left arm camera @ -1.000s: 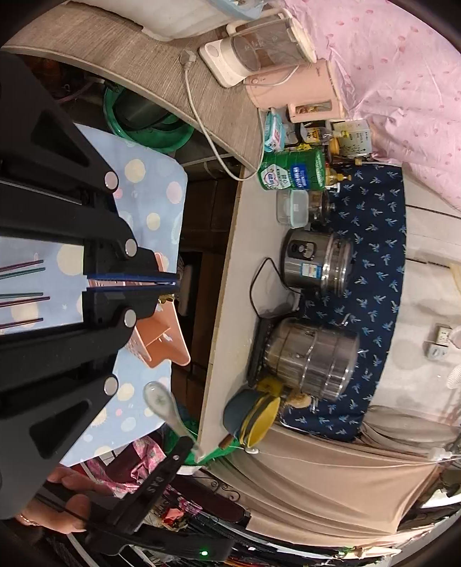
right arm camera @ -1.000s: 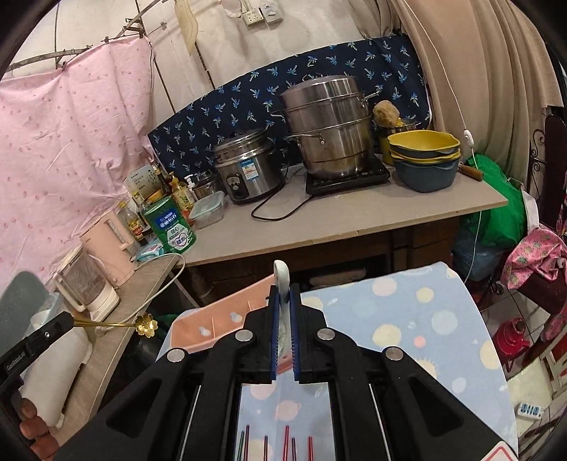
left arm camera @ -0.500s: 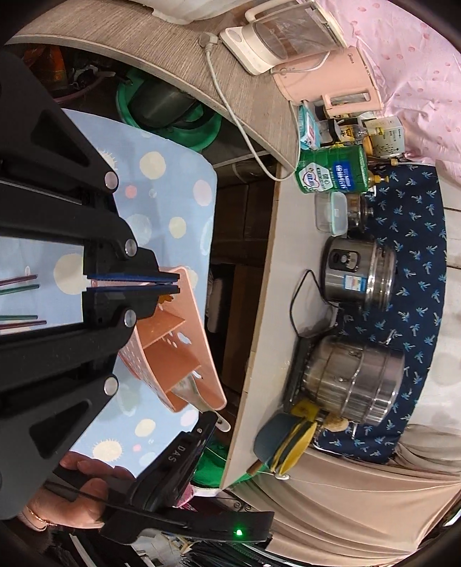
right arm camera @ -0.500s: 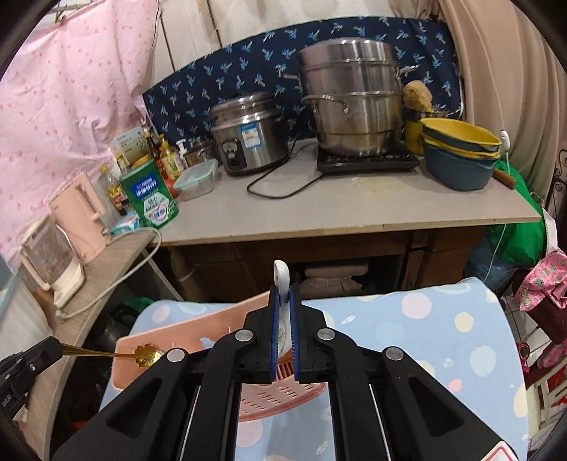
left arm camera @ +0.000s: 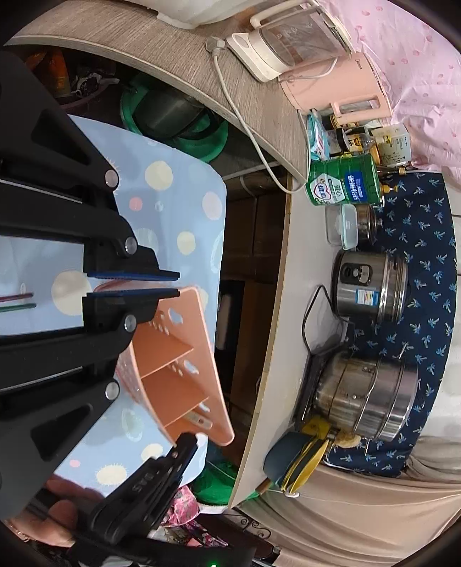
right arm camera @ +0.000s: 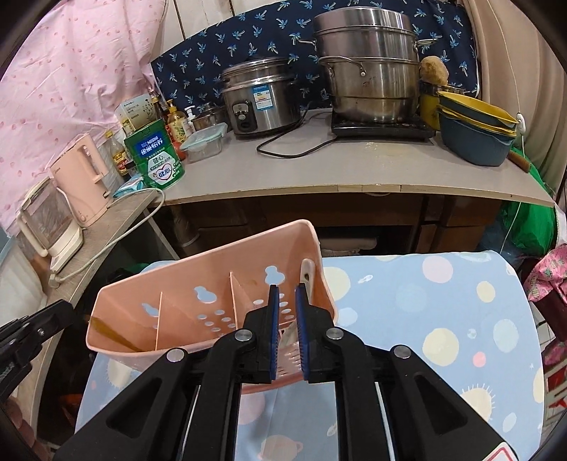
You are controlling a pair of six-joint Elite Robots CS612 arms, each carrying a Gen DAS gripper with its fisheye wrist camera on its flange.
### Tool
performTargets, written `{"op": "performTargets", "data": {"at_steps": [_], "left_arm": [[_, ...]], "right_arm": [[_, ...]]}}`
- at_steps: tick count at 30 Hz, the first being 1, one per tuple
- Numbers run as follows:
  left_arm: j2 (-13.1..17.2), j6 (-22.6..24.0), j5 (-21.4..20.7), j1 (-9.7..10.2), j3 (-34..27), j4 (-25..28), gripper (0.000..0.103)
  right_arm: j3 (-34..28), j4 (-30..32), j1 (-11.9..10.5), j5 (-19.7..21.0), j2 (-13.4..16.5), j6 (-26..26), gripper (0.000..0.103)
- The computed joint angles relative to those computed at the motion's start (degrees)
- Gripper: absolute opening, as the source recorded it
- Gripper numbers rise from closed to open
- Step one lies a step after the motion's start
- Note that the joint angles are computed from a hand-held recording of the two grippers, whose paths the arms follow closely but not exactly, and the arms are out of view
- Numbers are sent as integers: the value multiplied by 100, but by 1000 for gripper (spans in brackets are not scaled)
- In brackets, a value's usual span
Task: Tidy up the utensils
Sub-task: 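Lower both spoons into the pink caddy and open both tools, then move both tools back down over the row of chopsticks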
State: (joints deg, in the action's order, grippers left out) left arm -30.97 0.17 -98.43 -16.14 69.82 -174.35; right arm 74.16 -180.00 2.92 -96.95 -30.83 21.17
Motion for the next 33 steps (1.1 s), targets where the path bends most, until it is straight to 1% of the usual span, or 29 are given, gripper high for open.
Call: {"op": "performTargets", "data": {"at_steps": [9, 11, 13, 17, 18, 19, 20, 21, 23, 24, 26, 29, 31, 33], "left_arm": [[209, -24, 164, 28, -340, 351, 5], [224, -41, 178, 27, -346, 326, 4], [200, -61, 88, 37, -311, 285, 4], [48, -95, -24, 52, -52, -97, 5], [-17, -110, -50, 57, 61, -226, 6], [-87, -112, -79, 63, 194, -380, 9], [-149, -103, -80, 65, 314, -507, 15], [-234, -87, -70, 69, 484, -668, 17], [-385, -79, -167, 99, 808, -945, 26], [-476, -70, -189, 113, 1006, -1069, 28], [-613, -44, -218, 134, 1345, -1278, 35], [-809, 57, -244, 172, 1867, -1398, 36], [-906, 132, -206, 185, 2176, -1485, 37], [-982, 175, -185, 200, 2475, -1522, 37]], "right_arm": [[290, -124, 70, 173, -141, 246, 12], [330, -161, 94, 189, -155, 284, 12], [354, -181, 106, 213, -163, 301, 12], [445, -260, 131, 128, -214, 288, 12], [506, -341, 136, 88, -246, 318, 12], [585, -440, 143, 46, -288, 340, 13], [692, -556, 150, -1, -349, 373, 15], [808, -652, 156, -34, -419, 416, 17], [1064, -848, 166, -79, -565, 482, 26], [1221, -950, 183, -151, -652, 509, 28], [1581, -1170, 220, -258, -833, 563, 35], [2092, -1279, 290, -395, -1081, 635, 37], [2425, -1290, 367, -561, -1218, 672, 37], [2737, -1313, 440, -635, -1322, 773, 38]]}}
